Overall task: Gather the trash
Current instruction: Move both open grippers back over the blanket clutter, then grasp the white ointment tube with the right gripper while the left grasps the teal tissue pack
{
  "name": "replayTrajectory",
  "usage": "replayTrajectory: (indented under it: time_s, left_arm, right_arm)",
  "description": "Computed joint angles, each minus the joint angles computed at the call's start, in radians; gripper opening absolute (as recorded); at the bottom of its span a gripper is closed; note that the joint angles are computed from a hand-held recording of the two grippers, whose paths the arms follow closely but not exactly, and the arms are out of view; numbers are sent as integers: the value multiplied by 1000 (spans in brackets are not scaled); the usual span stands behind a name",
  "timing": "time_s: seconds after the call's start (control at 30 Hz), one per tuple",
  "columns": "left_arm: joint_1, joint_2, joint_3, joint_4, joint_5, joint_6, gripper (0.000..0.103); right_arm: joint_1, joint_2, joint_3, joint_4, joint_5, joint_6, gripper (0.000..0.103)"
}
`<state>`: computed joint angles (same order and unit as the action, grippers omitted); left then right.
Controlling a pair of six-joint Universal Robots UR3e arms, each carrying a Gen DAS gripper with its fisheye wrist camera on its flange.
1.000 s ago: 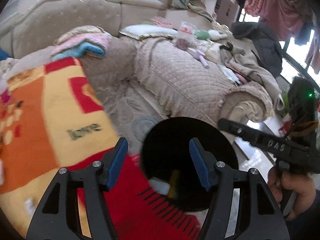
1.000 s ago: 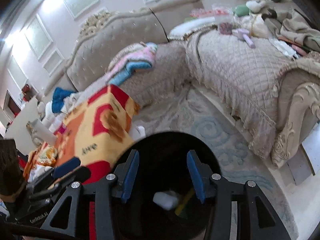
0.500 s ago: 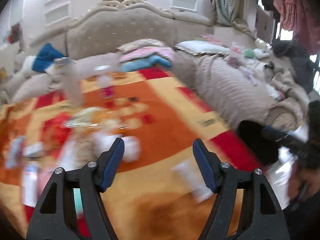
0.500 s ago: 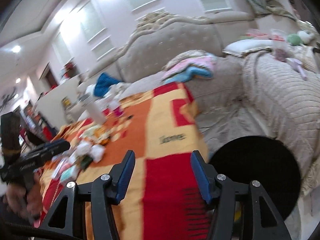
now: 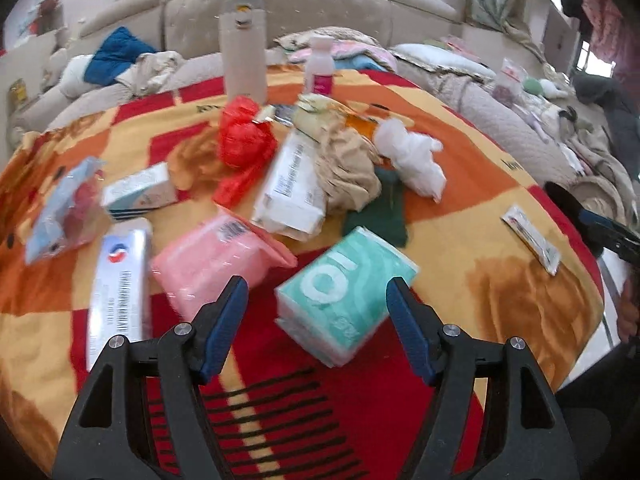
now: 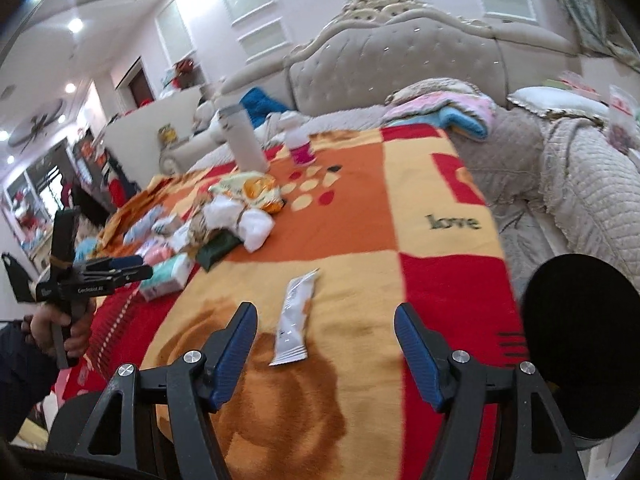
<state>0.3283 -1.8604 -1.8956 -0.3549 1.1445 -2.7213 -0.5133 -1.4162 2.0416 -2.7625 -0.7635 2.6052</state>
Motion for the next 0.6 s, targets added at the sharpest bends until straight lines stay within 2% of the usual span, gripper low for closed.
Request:
replayTrajectory:
  time_s: [0.2,0.37,0.47,0.5,0.57,0.6]
  left_arm:
    - [-39,-72,66,-13,5,24,71]
    - [-38,-115,126,-31,-14,12,71]
    - [-29,-111,126,-45,-55,1,70]
    - [-27,-103,118,-50,-71,-4,66]
    - [-25,-80,93,-52,-99,-10,51]
    - [-21,-63,76,-64,-123,-8,50]
  right_arm:
    - [84,64,-37,-31,-59,12,69]
    - [106,105,-69,4,-51,2,69]
    - [121,136,-101,28,-39,6,69]
    - [129,144,-110,30,-39,10,68]
    - [160,170,-132,6,-76,31,50]
    - [177,185,-152,17,-94,32,47]
